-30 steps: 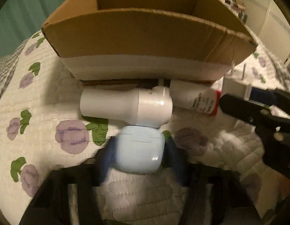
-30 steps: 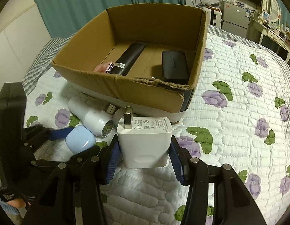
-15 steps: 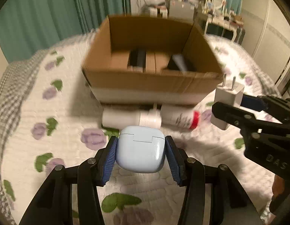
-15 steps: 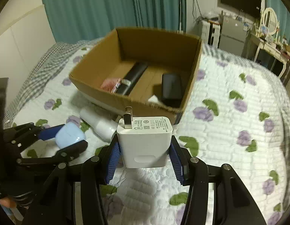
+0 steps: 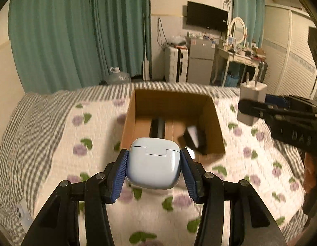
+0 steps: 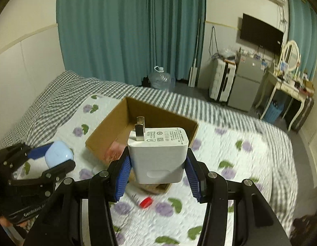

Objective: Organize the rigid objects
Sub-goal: 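Carry both items over the box and release them inside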

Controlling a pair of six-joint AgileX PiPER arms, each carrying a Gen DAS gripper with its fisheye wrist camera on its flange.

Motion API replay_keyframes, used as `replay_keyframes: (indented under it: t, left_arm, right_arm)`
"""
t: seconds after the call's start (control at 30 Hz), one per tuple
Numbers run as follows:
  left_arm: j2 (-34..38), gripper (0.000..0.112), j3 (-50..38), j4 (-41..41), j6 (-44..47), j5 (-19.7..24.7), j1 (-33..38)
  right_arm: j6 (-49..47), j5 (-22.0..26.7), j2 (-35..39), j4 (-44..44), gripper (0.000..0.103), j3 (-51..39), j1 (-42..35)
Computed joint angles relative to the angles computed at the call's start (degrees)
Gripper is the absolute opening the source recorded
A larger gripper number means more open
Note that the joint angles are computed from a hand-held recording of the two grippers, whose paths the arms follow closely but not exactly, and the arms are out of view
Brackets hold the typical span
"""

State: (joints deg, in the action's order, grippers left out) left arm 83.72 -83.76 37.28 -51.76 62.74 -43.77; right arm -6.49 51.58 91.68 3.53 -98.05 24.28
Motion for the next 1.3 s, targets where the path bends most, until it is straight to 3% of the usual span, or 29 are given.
replay_keyframes:
  t: [0.33, 0.57, 0.77, 0.83, 0.93, 1.1, 1.3]
  left_arm:
    - [10.87, 0.051, -7.48, -5.94, 7.78, -9.03, 8.8]
    - [21.26, 0.051, -9.04, -12.28, 11.17, -14.53, 12.08]
    - [25.12, 0.054, -9.88, -10.64, 11.78, -15.16, 11.72]
    - [24.69, 0.063, -9.24, -8.19, 10.36, -15.41, 11.13]
    - [22.54, 0.065, -6.87, -2.36, 5.35, -16.37, 10.13]
    - [17.26, 0.065, -3.35, -0.8, 3.13, -15.54, 11.08]
    - [11.64, 0.068, -0.49, -0.02, 3.48, -15.38, 12.83]
  right_arm:
    - [-3.72, 0.04, 11.95, 4.57, 0.05, -11.28, -2.76]
    - [-5.9, -1.89, 19.01, 8.45, 0.05, -13.1, -5.3]
    - [-9.53, -2.62, 23.4, 14.0, 0.05, -13.82, -7.79]
    - [-10.56, -2.92, 23.82, 15.61, 0.05, -13.67, -8.23]
    - [-10.2, -3.29, 23.92, 15.31, 0.05, -13.79, -7.99]
    - [-9.2, -2.67, 23.76, 13.7, 0.05, -14.71, -7.34]
    - [-6.18, 5.54, 30.14, 8.62, 0.05, -26.21, -2.82]
